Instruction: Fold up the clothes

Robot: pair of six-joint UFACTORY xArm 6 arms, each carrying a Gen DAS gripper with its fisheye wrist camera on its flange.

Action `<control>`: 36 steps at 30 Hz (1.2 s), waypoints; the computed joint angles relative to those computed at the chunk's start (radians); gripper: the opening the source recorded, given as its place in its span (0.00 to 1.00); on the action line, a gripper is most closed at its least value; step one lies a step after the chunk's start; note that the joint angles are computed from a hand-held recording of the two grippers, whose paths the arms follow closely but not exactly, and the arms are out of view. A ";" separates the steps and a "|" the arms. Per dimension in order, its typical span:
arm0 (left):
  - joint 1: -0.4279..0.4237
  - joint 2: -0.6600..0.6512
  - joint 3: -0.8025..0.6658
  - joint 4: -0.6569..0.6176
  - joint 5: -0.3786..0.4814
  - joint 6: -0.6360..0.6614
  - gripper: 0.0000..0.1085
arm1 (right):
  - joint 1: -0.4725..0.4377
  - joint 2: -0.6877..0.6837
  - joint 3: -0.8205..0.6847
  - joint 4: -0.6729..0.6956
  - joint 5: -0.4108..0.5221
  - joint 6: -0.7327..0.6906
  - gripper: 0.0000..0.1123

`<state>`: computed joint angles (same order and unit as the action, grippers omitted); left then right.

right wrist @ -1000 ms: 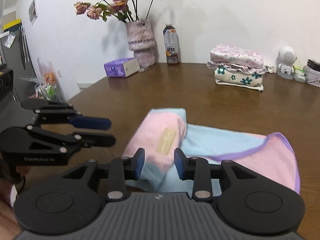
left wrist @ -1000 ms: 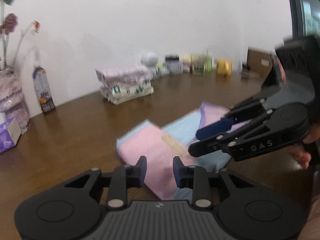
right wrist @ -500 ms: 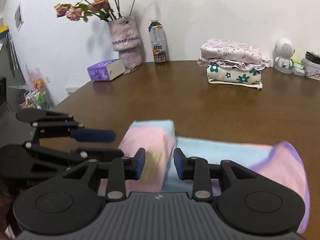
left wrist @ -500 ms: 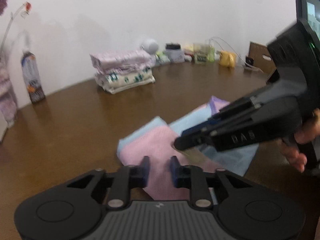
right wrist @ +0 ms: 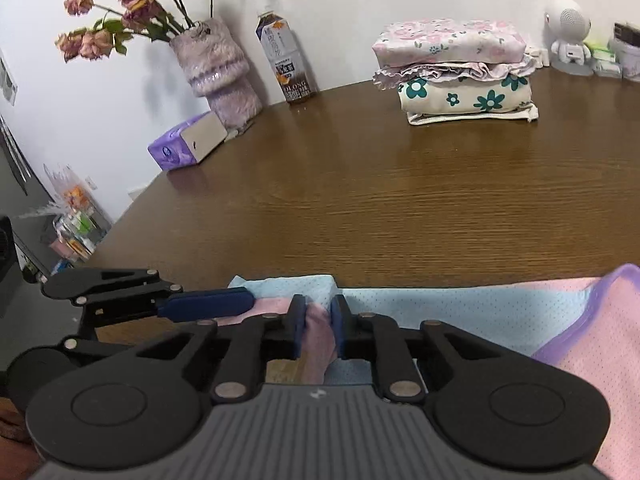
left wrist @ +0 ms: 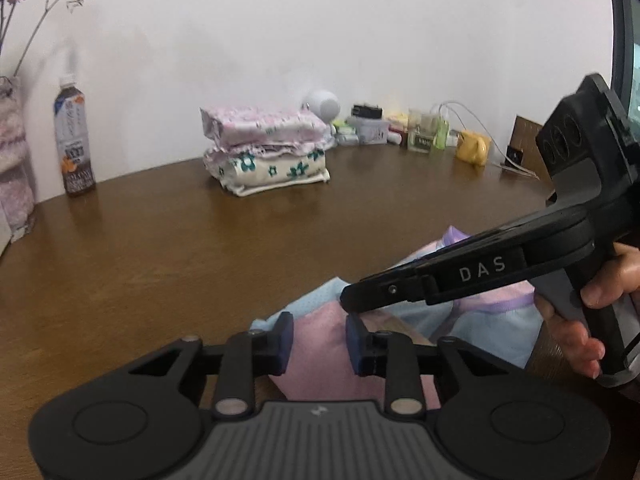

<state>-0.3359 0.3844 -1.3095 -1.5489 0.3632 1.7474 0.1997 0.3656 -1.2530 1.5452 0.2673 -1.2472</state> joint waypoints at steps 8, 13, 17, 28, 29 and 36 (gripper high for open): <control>0.007 -0.049 0.044 -0.119 -0.016 0.118 0.41 | 0.021 -0.006 0.006 0.048 -0.049 -0.074 0.21; -0.006 -0.052 0.078 0.001 -0.022 0.006 0.39 | 0.028 -0.123 0.115 0.160 -0.054 -0.246 0.28; -0.008 -0.097 0.121 -0.052 -0.022 0.036 0.37 | 0.037 -0.117 0.148 0.044 -0.037 -0.122 0.18; -0.048 -0.189 0.228 -0.162 -0.131 0.149 0.54 | 0.112 -0.254 0.279 0.282 -0.136 -0.485 0.32; -0.052 -0.196 0.236 -0.169 -0.139 0.153 0.49 | 0.112 -0.273 0.290 0.334 -0.136 -0.538 0.45; -0.063 -0.263 0.308 -0.286 -0.156 0.228 0.47 | 0.119 -0.308 0.342 0.304 -0.120 -0.472 0.38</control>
<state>-0.3992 0.1211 -1.0019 -1.8348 0.2072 1.9754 0.3187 0.0574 -0.9113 1.8495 0.1470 -1.7195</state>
